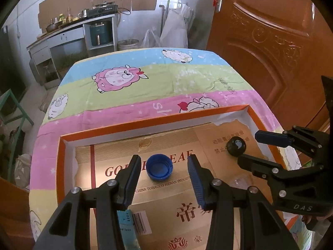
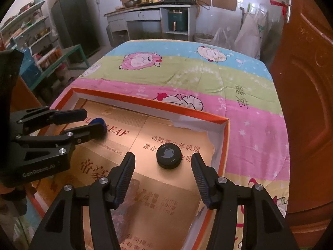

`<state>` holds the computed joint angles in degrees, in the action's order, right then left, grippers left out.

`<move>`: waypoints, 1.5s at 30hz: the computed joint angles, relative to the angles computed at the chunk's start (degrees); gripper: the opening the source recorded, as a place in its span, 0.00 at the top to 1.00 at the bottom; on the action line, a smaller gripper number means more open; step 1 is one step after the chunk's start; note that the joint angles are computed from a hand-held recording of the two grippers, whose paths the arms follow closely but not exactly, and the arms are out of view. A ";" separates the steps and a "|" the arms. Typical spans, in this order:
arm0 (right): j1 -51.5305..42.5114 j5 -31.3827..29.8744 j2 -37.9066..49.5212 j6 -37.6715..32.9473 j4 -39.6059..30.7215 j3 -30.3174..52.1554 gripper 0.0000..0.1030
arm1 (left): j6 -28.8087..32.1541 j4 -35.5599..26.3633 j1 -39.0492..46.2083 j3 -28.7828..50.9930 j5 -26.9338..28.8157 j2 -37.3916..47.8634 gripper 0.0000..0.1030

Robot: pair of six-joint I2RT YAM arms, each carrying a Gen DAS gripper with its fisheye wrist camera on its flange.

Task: Organize rigid objects
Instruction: 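Lift both open tools away from the caps in the box, then move both open tools back toward the caps lying on the bed cover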

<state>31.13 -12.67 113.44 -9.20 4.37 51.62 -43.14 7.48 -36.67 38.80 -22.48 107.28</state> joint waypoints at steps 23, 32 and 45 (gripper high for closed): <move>1.78 0.38 -15.34 2.64 -0.10 -11.62 0.44 | -9.56 -11.07 -10.31 -4.59 -9.56 -14.14 0.55; 2.51 0.52 -21.45 4.39 -0.59 -16.38 0.44 | -15.58 -16.49 -15.77 -5.78 -12.73 -18.55 0.55; 9.25 8.63 -38.47 11.24 -3.29 -26.86 0.44 | -30.37 -32.04 -27.83 -4.98 -19.58 -24.14 0.55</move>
